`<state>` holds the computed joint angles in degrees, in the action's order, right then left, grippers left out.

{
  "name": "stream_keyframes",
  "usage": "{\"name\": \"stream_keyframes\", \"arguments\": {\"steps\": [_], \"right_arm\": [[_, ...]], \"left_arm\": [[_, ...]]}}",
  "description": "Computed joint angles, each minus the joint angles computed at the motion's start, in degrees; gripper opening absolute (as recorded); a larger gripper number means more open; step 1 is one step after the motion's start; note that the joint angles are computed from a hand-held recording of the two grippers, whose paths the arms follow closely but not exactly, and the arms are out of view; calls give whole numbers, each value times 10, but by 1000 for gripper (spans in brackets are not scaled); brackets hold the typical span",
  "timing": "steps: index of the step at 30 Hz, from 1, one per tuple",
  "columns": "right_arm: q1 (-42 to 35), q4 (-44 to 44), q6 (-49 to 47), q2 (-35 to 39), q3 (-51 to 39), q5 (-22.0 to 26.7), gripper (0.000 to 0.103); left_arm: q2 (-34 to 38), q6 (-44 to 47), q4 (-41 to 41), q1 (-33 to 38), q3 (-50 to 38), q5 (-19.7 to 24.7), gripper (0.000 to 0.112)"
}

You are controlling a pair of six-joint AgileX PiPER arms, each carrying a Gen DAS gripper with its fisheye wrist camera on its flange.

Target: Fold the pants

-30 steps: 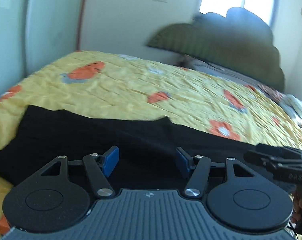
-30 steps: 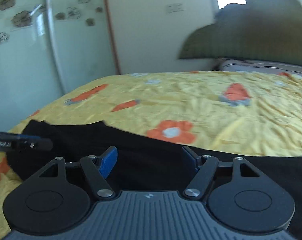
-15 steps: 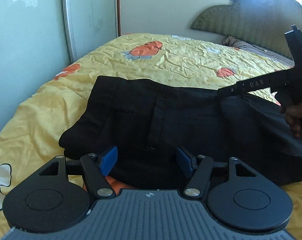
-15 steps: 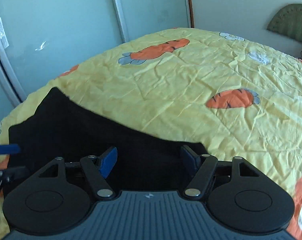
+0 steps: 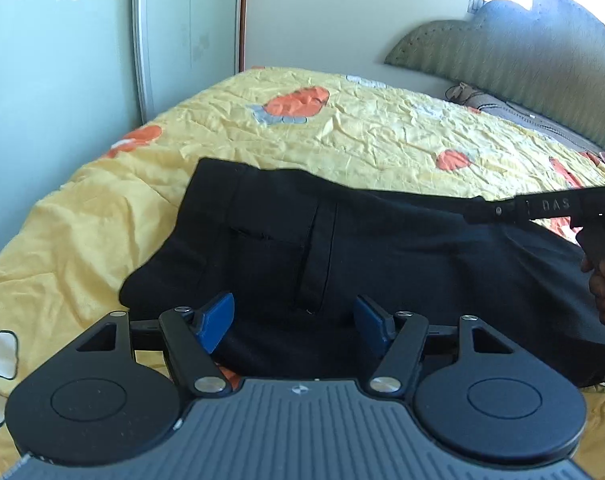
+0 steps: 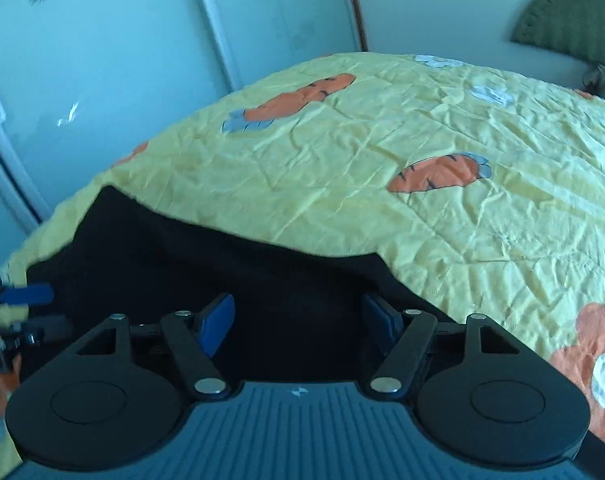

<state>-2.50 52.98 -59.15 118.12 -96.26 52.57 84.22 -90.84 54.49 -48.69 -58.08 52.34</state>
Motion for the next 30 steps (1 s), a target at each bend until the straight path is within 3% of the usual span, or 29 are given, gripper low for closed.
{"name": "stream_keyframes", "arguments": {"steps": [3, 6, 8, 10, 13, 16, 18, 20, 23, 26, 30], "right_arm": [[4, 19, -36, -39, 43, -26, 71], [22, -5, -66, -52, 64, -36, 75], [44, -54, -42, -44, 69, -83, 75], [48, -36, -45, -73, 111, -125, 75], [57, 47, -172, -138, 193, -131, 75], [93, 73, -258, -182, 257, -138, 76], [117, 52, -275, -175, 271, -131, 78], [117, 85, -291, -185, 298, -153, 82], [64, 159, -323, -217, 332, -119, 82], [-35, 225, -330, -248, 376, -62, 82], [-201, 243, -270, -262, 413, -17, 82]], "left_arm": [[-12, -4, 5, 2, 8, 9, 70], [-12, 14, -22, 25, 11, -19, 70], [-24, -11, 3, 9, 15, -2, 69], [-39, -46, 45, -12, 20, 39, 70], [-50, -57, 49, 2, 13, 82, 70], [-79, -73, 27, 42, 25, 59, 70], [-95, -76, 14, 53, 33, 41, 70], [-93, -65, 5, 46, 26, 46, 70], [-67, -44, 3, 24, 3, 39, 70], [-21, -14, -9, 13, -31, -28, 70], [71, 72, -62, -1, -114, -122, 70]]}}
